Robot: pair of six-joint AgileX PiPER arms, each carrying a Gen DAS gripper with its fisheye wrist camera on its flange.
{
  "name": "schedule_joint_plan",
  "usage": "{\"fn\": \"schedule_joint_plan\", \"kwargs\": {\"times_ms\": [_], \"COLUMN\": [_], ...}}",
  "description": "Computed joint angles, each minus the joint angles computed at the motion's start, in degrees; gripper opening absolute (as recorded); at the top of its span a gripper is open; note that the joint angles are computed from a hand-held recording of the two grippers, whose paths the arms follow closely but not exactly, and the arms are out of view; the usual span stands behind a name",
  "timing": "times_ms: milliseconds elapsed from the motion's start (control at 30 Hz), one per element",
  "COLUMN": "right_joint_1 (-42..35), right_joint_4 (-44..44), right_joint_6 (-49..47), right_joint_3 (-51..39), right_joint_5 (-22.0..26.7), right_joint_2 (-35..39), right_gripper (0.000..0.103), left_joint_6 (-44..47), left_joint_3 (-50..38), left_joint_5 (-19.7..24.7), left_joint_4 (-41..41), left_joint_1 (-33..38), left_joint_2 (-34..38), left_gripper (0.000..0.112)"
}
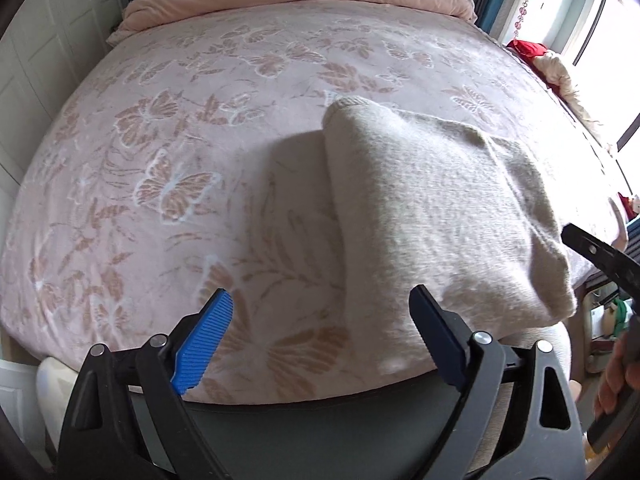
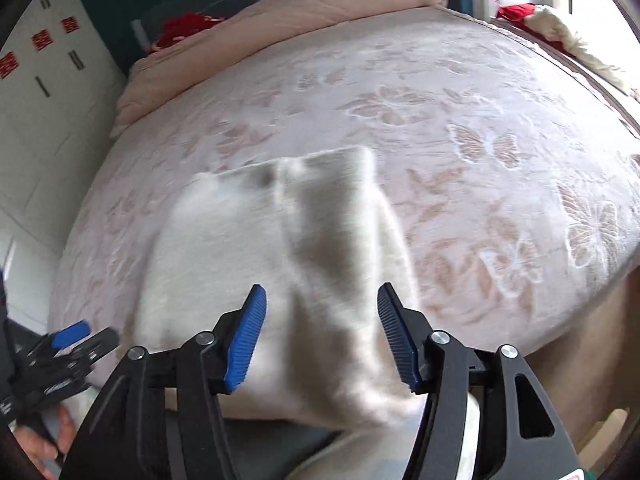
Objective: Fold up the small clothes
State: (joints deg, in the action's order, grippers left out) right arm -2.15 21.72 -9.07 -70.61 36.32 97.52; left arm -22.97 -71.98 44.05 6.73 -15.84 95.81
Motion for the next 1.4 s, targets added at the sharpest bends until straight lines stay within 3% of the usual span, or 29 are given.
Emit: {"fn": "schedule_joint_plan", "kwargs": {"times_ms": [67,100,133,167,267,333,400,467,533,633,733,800,833,867,900,967,1167,1400], "right_joint_1": [-1.2,-1.54,-2.2,-2.33,-1.92,-2.82,-3.19,-3.69,-4.29,-7.38,-10.46,-10.77,-11.14,-11.36,-10.81,-9.05,-6.22,-1.32], "right_joint_4": [1.73,3.47,6.74,8.53,9.22,9.08,4.89,4.17,5.45,12.35,24.14,27.06,30.58,32.05,31.23,28.58,28.72,28.32], "right_joint_6": [-2.08,-3.85,-7.44,-9.19,-10.73,-10.55,-7.16,-6.78,-7.89,-12.59,-18.38,-20.9,-22.4,-21.6,-19.77,-18.46,-16.82,-11.61], "right_joint_3": [-2.79,-4.15,-5.41,-6.41,-4.68,-5.71,-9.38,-7.91,-6.9,-9.43,-11.42,-11.62,-13.2,-13.96,-14.22,-13.69,-15.68,-31.22], "right_joint_5": [1.27,2.12,3.45,4.4,-0.13,-0.32,2.17,0.17,-1.82,3.05,8.53,9.3,12.94,14.86,14.49,12.82,13.8,15.71], "right_joint_2": [4.11,6.34,8.48,9.88,7.12,8.53,12.86,12.55,12.48,16.63,21.26,21.94,23.42,24.11,23.34,19.74,5.09,-4.65], "right_gripper": [0.06,0.051,0.007,0.009,0.009,0.012,0.033,0.061,0.073,0.086,0.092,0.074,0.037,0.033,0.031,0.027,0.025,0.025], "left_joint_6": [2.26,3.87,6.0,7.12,7.66,7.31,8.71,11.53,14.56,20.03,25.29,27.15,28.39,30.86,31.04,30.24,31.65,38.95], "left_joint_3": [-0.8,-1.2,-1.83,-2.81,-5.0,-5.94,-7.14,-9.28,-10.87,-12.07,-11.85,-11.18,-11.76,-12.76,-14.55,-15.99,-21.27,-33.01], "left_joint_5": [-0.45,-0.91,-1.4,-1.37,-2.12,-3.65,-4.39,-3.97,-3.58,-3.16,-3.55,-4.77,-3.97,-2.0,0.64,3.35,10.5,21.13], "left_joint_4": [-4.1,-6.59,-9.86,-11.99,-13.88,-13.92,-15.58,-19.13,-23.47,-33.19,-42.98,-45.52,-46.28,-48.38,-48.21,-48.97,-48.54,-53.63], "left_joint_1": [0.14,0.42,0.93,1.31,1.88,2.27,2.95,3.87,4.77,6.97,9.25,9.62,9.69,10.06,10.4,11.34,14.29,25.04], "left_joint_2": [0.87,1.29,1.89,2.7,4.38,5.79,7.94,11.33,14.53,18.76,21.96,22.19,22.37,22.73,23.16,22.3,13.51,0.9], "left_gripper": [0.088,0.088,0.088,0.088,0.089,0.09,0.09,0.09,0.09,0.094,0.098,0.098,0.096,0.071,0.069,0.049,0.044,0.045]}}
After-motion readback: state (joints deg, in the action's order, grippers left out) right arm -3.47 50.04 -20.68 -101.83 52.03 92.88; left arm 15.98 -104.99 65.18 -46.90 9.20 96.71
